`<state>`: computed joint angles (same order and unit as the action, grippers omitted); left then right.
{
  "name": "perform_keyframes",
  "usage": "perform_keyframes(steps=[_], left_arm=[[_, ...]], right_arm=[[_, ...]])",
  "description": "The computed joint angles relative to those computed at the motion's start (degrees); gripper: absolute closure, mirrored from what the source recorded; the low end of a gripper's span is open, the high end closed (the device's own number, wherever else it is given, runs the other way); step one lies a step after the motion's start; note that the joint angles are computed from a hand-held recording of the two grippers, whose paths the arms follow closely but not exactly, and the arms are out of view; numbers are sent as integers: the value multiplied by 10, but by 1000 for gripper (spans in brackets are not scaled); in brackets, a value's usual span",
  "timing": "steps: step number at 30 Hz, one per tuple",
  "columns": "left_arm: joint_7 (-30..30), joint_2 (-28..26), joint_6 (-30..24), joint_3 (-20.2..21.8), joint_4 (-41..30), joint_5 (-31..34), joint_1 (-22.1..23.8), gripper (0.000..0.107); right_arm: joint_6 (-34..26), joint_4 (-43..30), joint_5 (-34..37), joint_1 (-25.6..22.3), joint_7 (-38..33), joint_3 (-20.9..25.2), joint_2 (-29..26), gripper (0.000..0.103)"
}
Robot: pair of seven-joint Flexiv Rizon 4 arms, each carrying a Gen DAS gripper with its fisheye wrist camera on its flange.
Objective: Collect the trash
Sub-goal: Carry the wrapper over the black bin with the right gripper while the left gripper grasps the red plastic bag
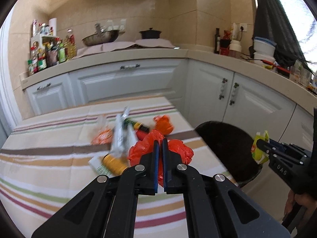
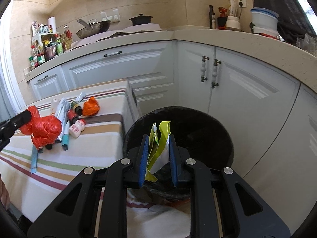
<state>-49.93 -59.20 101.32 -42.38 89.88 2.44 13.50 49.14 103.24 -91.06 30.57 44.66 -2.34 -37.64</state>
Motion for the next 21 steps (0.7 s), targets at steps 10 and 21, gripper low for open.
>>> perform_keyframes(steps=[10,21], left_arm=[[52,-48,-41,-17,-99,-24,-75,103],[91,-84,-121,85,-240,-116,-211,101]], right_arm=[[-22,22,-14,-23,1,-3,24,83],[7,17,-34,-69,15,-11,9,75]])
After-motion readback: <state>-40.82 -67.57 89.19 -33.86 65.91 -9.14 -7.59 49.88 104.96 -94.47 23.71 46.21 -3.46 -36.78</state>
